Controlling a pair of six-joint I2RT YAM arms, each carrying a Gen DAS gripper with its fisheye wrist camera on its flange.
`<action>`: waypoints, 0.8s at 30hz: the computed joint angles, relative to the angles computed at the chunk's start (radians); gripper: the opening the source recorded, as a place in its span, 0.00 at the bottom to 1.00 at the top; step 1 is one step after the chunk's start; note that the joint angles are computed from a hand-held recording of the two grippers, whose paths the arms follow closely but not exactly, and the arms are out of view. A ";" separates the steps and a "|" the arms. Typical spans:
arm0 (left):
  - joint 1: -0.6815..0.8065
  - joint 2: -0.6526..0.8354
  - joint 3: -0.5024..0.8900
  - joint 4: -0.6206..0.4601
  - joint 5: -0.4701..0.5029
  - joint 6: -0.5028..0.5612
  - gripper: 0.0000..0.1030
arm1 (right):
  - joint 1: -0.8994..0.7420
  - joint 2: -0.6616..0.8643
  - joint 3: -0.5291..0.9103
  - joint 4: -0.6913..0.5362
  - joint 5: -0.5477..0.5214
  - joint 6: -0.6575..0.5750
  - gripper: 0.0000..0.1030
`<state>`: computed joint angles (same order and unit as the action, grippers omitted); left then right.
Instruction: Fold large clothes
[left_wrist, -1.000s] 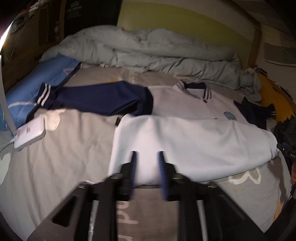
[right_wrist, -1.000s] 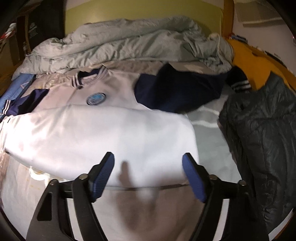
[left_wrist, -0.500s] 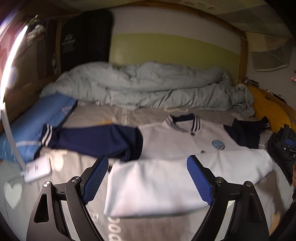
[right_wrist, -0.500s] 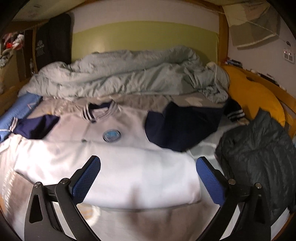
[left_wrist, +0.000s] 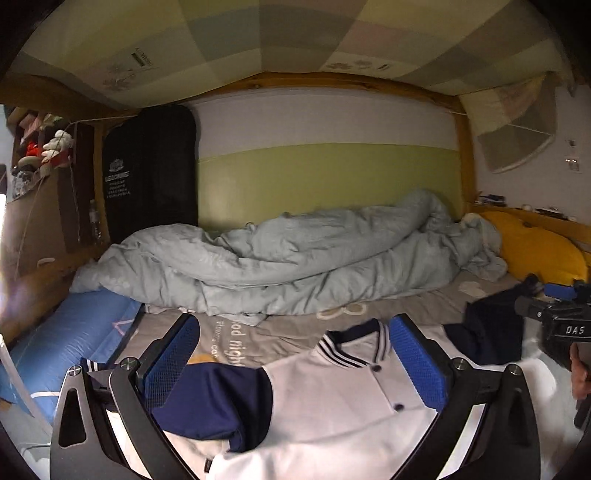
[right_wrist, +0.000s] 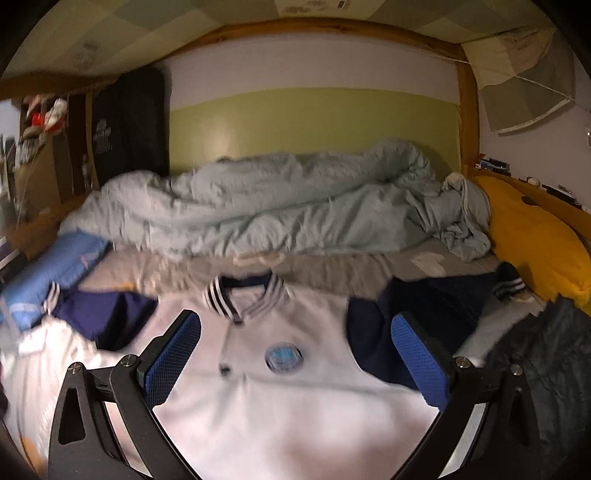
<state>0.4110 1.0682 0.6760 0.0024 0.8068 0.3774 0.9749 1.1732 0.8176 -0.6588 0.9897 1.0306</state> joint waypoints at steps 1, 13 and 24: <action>-0.021 0.025 -0.001 0.051 -0.028 -0.014 1.00 | -0.035 0.024 0.016 0.048 -0.019 -0.038 0.99; 0.004 0.672 0.313 0.112 -0.063 -0.008 1.00 | -0.226 0.457 0.114 0.544 -0.189 -0.275 0.99; 0.113 1.205 0.951 -0.363 -0.192 -0.092 0.98 | -0.299 0.598 0.070 0.687 -0.383 -0.272 0.99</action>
<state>0.5240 2.2732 1.6271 -0.3611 0.6146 0.2855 0.6755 1.7710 0.8881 0.0278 0.6064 0.7585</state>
